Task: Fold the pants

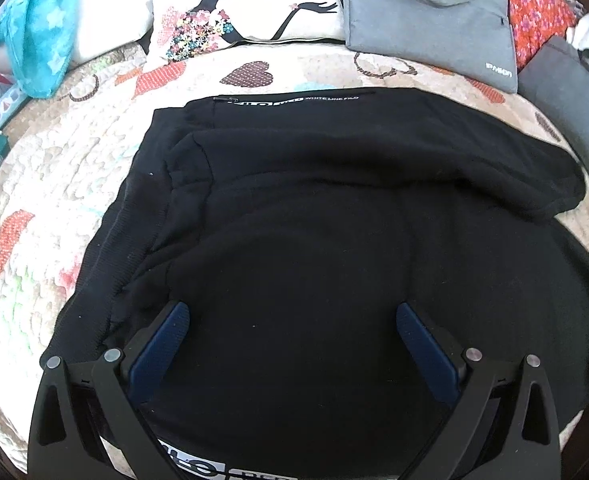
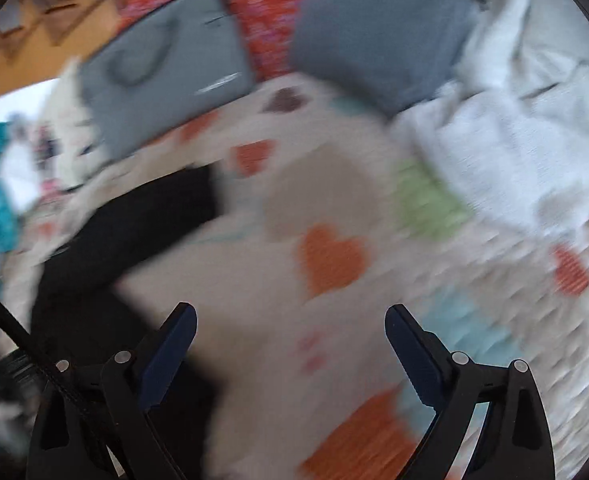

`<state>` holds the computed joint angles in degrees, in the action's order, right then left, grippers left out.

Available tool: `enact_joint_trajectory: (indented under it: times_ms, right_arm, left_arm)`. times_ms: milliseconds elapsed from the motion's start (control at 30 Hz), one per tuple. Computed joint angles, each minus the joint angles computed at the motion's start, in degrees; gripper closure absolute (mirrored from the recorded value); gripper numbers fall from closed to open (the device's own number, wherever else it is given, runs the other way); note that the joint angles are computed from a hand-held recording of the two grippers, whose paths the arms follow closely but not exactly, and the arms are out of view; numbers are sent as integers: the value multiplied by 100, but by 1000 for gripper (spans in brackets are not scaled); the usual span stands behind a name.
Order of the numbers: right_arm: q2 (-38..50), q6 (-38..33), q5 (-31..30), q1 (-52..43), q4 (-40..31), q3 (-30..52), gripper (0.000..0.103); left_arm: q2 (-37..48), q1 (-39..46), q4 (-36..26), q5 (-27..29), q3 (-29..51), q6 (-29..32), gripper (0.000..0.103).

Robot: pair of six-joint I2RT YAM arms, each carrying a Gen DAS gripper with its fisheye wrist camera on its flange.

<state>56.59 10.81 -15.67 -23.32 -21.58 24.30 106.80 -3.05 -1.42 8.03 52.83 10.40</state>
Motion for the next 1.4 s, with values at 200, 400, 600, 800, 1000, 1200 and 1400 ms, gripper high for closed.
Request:
enact_joint_trajectory:
  times_ms: [200, 400, 600, 800, 1000, 1200, 1400]
  right_arm:
    - [898, 361, 72, 1076, 340, 86, 19]
    - [1573, 659, 1110, 2305, 230, 548, 56]
    - [1242, 557, 1216, 1983, -404, 1200, 83]
    - [1730, 468, 2166, 2274, -758, 1631, 52]
    - [1480, 497, 2127, 1653, -121, 1983, 23]
    - [4315, 863, 566, 733, -356, 4247, 24]
    - [5837, 1291, 96, 800, -504, 5407, 39]
  left_arm:
    - [-391, 133, 397, 679, -386, -46, 5]
    - [-528, 119, 567, 774, -561, 47, 5]
    - [-331, 259, 270, 962, -262, -209, 5]
    - [-316, 456, 170, 1283, -174, -483, 5]
    - [-421, 321, 286, 1313, -263, -430, 5]
    - [-376, 232, 336, 1280, -268, -362, 5]
    - [-107, 266, 134, 1383, 2, -483, 5]
